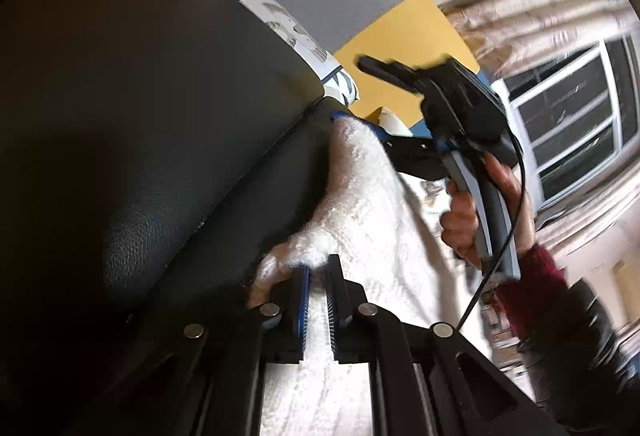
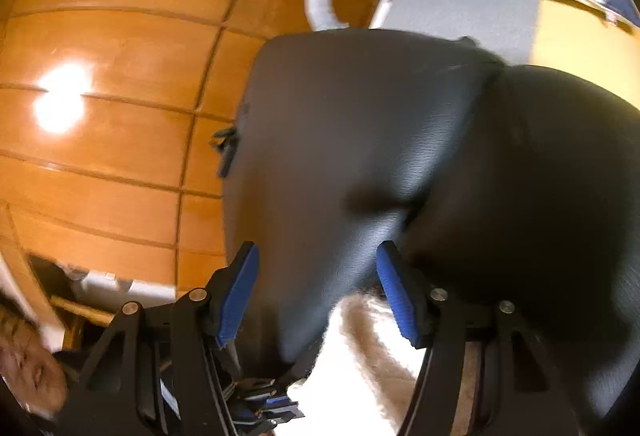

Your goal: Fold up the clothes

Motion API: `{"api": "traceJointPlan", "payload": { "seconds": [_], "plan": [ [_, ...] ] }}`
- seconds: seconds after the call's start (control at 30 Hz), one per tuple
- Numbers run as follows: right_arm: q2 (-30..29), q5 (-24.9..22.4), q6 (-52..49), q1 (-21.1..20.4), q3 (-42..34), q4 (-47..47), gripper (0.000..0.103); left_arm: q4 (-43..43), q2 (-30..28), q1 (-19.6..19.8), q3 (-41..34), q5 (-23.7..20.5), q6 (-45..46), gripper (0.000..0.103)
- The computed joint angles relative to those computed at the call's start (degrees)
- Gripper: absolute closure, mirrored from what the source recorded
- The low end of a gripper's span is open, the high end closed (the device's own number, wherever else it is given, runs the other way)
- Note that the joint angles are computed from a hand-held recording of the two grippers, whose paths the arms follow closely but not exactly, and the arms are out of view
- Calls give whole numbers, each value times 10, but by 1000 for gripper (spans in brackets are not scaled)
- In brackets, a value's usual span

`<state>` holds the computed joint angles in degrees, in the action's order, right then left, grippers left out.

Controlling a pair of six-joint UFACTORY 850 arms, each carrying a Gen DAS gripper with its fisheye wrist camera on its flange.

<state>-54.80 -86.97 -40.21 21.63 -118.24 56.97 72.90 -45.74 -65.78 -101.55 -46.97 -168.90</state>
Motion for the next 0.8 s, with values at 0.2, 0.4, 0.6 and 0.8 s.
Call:
{"api": "traceJointPlan", "payload": {
  "seconds": [0.2, 0.4, 0.6, 0.8],
  "plan": [
    [10, -74, 6, -7, -17, -106, 29, 68, 5, 0, 18, 14, -60, 83],
    [4, -150, -36, 15, -6, -84, 20, 15, -3, 0, -2, -4, 17, 86],
    [15, -70, -19, 1, 48, 20, 24, -21, 0, -2, -3, -11, 52, 89],
    [111, 54, -20, -21, 144, -4, 23, -3, 34, -10, 37, 18, 23, 84]
  ]
}}
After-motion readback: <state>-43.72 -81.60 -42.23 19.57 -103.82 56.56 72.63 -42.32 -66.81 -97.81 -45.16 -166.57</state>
